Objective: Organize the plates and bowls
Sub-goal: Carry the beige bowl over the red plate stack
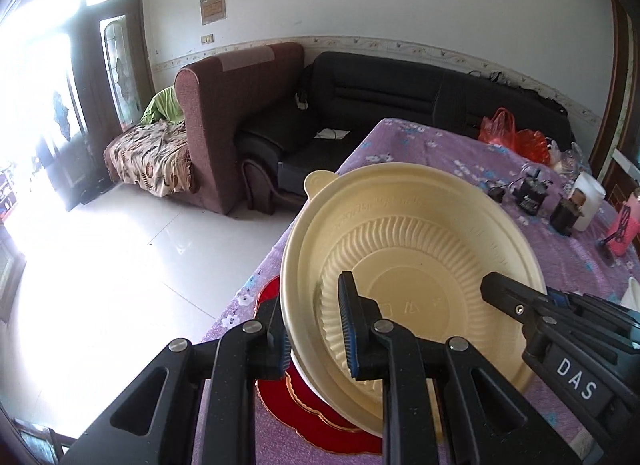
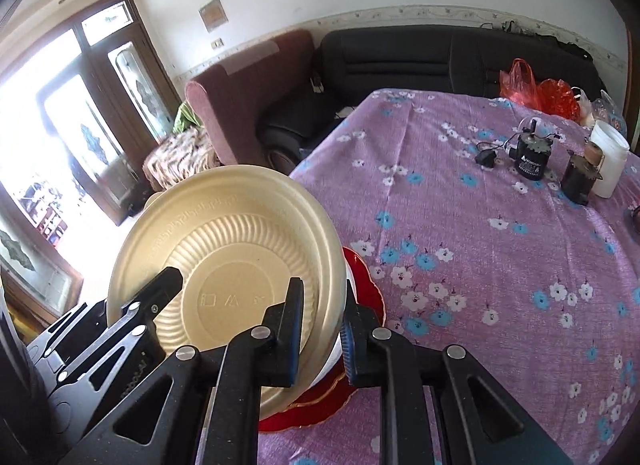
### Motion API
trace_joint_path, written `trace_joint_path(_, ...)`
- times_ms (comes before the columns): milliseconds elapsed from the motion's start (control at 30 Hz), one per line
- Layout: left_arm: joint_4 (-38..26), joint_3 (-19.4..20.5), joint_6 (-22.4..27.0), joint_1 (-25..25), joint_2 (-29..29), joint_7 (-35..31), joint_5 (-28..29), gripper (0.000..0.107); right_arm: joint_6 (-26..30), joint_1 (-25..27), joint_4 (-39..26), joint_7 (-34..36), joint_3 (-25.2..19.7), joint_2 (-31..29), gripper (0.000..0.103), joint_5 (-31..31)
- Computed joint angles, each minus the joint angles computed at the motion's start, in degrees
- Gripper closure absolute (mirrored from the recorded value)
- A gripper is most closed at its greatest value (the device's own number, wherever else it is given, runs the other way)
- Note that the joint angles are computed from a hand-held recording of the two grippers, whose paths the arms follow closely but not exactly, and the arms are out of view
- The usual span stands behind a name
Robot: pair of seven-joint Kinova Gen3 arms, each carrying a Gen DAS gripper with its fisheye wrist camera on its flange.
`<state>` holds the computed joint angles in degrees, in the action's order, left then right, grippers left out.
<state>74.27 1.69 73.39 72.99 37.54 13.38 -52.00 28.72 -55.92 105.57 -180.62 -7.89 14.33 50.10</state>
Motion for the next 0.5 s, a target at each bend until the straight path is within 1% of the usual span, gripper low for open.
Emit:
trace_joint_path(233,1.3,0.1,-1.9,-1.7,0.7,-0.2,2.1,0.089,1.2,-1.1,-2.3,1.6,1.1,3.4,0.084,-0.7)
trace_joint_path(400,1.6,0.1,-2.8,-2.4,0.9,-0.5,3.6,0.088,2.9,-3.1,-2.8,1.0,2.3,4.6,0.084,1.0)
trace_joint_path(500,1.1,0.1,-2.4,-2.5,1.2,-1.0,4.2,0.086,2.9,-3.4,-2.7,0.5,2.4,5.0,0.084,1.5)
